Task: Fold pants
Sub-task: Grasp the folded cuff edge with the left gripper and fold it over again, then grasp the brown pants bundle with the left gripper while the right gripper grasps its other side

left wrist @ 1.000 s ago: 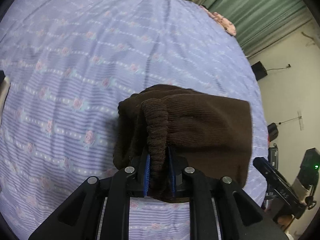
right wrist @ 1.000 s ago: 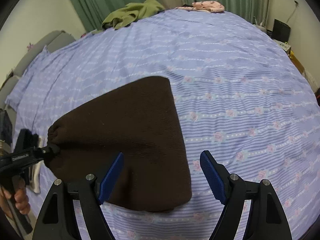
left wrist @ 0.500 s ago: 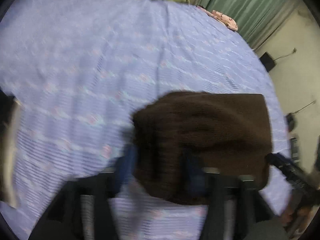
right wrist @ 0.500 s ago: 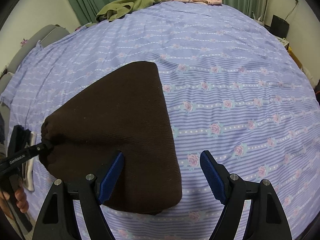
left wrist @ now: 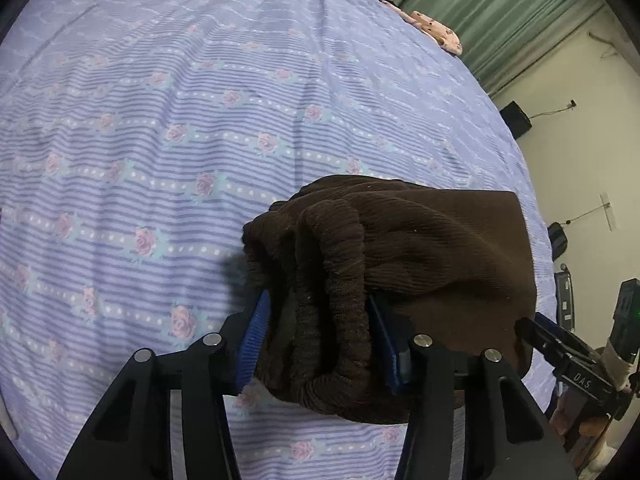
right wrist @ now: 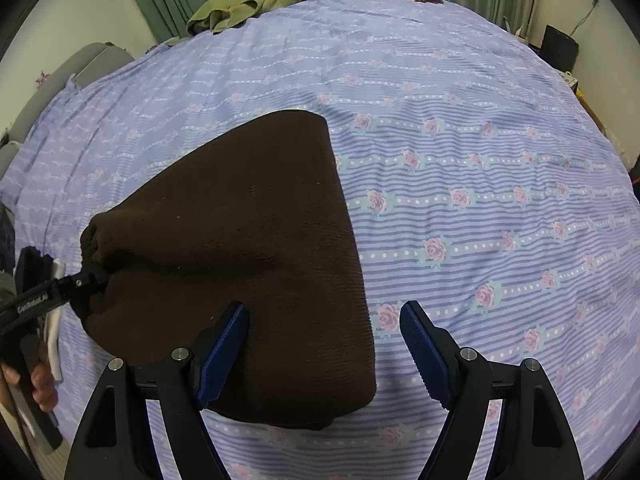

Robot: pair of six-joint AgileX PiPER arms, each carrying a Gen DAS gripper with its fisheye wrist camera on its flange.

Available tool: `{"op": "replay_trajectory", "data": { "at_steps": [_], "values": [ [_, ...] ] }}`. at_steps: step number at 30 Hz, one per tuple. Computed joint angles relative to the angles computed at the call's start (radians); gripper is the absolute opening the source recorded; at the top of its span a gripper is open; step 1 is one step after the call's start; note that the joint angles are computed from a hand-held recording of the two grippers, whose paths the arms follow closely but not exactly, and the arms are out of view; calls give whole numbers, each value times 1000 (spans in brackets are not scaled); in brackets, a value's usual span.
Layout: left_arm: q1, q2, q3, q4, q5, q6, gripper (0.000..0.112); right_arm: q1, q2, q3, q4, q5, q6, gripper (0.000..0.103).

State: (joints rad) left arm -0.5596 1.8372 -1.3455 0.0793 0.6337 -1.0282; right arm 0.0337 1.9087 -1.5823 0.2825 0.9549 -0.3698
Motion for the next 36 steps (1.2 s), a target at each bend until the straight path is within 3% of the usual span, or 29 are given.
{"op": "replay_trajectory", "data": {
  "at_steps": [2, 4, 8, 12, 15, 18, 20, 23, 24, 28, 31, 33, 36],
  "values": [
    [15, 17, 7, -65, -36, 47, 40, 2, 0, 4, 3, -1, 3, 79],
    [45, 20, 39, -219, -99, 161, 35, 5, 3, 4, 4, 2, 10, 79],
    [64, 27, 55, -310, -145, 193, 29, 12, -3, 18, -2, -4, 9, 79],
    [26, -5, -29, -130, -64, 113, 26, 11, -11, 24, 5, -2, -4, 79],
    [2, -37, -79, 43, -62, 72, 26, -12, -30, 32, 32, -11, -22, 79],
    [38, 46, -156, 7, 52, 126, 28, -19, -31, 23, 34, -13, -5, 79],
    [42, 86, -184, -7, 118, 151, 34, -10, -24, 6, 16, -6, 13, 79],
    [7, 70, -178, 120, 179, 32, 66, -4, -45, 23, 20, -39, -3, 79],
    [1, 54, -165, 139, 182, 2, 69, -4, -54, 31, 22, -52, -7, 79],
    [-20, 37, -181, 150, 213, -9, 69, -11, -53, 25, 62, -78, -33, 79],
    [-50, -20, -144, 211, 176, -93, 70, -17, -10, -28, 76, -68, -17, 79],
    [-68, -54, -125, 272, 153, -178, 78, -26, 12, -57, 92, -59, -11, 79],
    [-87, -54, -151, 331, 194, -259, 80, -38, 41, -101, 119, -48, -4, 79]
  ]
}}
